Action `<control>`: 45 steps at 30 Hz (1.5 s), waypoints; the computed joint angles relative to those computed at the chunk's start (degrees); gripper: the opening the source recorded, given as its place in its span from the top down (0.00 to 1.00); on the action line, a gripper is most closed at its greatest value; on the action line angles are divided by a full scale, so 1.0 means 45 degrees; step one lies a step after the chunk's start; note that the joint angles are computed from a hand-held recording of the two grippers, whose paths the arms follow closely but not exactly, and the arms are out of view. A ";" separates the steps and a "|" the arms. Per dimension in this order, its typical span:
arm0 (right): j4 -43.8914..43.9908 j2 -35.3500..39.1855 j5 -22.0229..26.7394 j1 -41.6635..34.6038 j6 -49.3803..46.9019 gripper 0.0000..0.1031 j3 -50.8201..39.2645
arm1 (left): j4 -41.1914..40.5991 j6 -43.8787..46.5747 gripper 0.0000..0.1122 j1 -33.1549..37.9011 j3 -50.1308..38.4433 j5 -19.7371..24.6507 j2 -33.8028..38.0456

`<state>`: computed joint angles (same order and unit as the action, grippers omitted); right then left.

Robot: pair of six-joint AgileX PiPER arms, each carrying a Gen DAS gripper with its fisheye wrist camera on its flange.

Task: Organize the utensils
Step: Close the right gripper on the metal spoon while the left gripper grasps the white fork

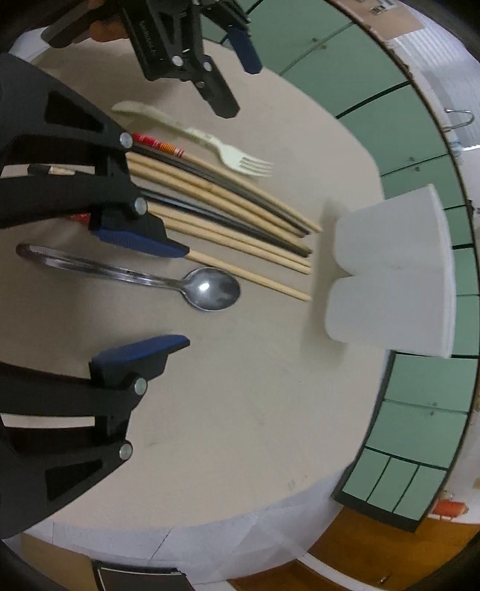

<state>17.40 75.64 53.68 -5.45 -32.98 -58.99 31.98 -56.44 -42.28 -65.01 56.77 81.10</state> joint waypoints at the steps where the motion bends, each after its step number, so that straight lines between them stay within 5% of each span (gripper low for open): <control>1: 0.0005 0.0055 0.0049 -0.0040 -0.0041 0.59 0.0017 | -0.0090 0.0085 0.21 0.0057 -0.0002 -0.0076 0.0085; 19: -0.0191 0.0907 -0.0535 0.0474 0.0132 0.72 -0.0539 | -0.1232 0.1423 0.22 0.0928 -0.0628 -0.0869 0.1258; 45: -0.0420 0.2433 0.0937 0.0325 0.0848 0.70 -0.2599 | -0.2897 0.3163 0.22 0.2397 -0.2625 -0.0277 0.2685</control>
